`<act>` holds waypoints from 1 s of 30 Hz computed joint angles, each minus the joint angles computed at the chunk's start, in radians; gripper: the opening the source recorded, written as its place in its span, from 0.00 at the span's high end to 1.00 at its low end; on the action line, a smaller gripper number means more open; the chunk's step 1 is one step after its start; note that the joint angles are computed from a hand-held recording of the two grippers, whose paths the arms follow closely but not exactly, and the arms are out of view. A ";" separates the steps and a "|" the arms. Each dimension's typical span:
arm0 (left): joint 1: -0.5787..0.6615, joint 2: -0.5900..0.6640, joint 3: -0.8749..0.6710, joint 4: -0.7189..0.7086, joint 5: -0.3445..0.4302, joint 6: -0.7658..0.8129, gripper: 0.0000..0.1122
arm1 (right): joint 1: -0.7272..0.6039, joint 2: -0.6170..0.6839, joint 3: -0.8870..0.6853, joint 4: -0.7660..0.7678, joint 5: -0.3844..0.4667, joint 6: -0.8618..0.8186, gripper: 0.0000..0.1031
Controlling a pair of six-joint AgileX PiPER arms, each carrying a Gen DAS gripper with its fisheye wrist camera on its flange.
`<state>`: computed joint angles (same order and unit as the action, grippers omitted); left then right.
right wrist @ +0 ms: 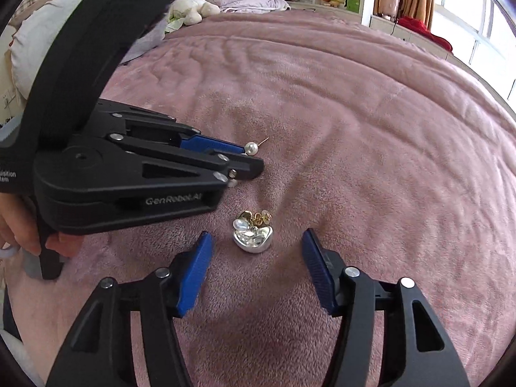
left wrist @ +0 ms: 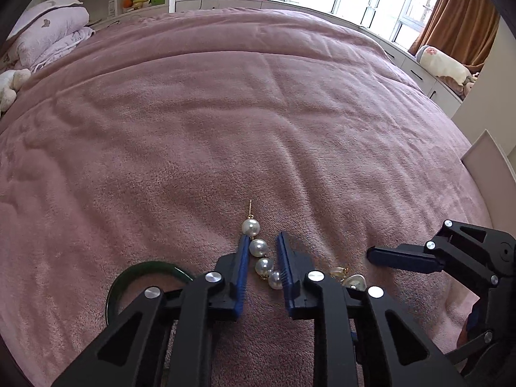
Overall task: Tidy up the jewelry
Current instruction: 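Grasp the three-pearl earring with the left tool while the right tool grasps the heart-shaped silver earring, then carry the pearl earring in the left tool while the right tool carries the heart earring to the tray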
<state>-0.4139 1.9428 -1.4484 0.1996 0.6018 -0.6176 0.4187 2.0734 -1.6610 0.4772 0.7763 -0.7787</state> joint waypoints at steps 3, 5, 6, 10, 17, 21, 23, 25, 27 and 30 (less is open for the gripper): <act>0.029 -0.010 0.023 -0.073 -0.028 0.042 0.85 | 0.000 0.040 -0.054 0.002 0.029 0.021 0.56; 0.032 -0.014 0.027 -0.075 -0.029 0.042 0.85 | -0.001 0.056 -0.080 -0.004 0.049 0.039 0.65; 0.029 -0.017 0.029 -0.067 -0.026 0.035 0.85 | -0.004 0.060 -0.085 0.000 0.056 0.044 0.70; 0.021 -0.038 0.043 -0.054 -0.026 0.026 0.85 | -0.017 0.046 -0.069 0.014 0.067 0.038 0.75; 0.027 -0.105 0.097 -0.091 -0.071 0.055 0.85 | -0.046 -0.034 0.020 0.010 0.060 0.007 0.75; 0.009 -0.134 0.110 -0.078 -0.068 0.053 0.85 | -0.083 -0.114 0.109 0.021 0.035 -0.044 0.75; -0.002 -0.142 0.103 -0.075 -0.054 0.056 0.85 | -0.103 -0.148 0.149 0.025 0.025 -0.063 0.75; -0.013 -0.146 0.091 -0.069 -0.037 0.050 0.85 | -0.124 -0.174 0.176 0.021 0.022 -0.066 0.75; -0.019 -0.149 0.081 -0.071 -0.030 0.049 0.85 | -0.150 -0.199 0.204 0.026 0.025 -0.071 0.75; -0.040 -0.159 0.066 -0.064 -0.019 0.041 0.85 | -0.189 -0.242 0.257 0.043 0.018 -0.096 0.75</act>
<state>-0.4538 1.7840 -1.3826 0.1357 0.5827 -0.5769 0.2301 1.8311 -1.4037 0.5203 0.7943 -0.8743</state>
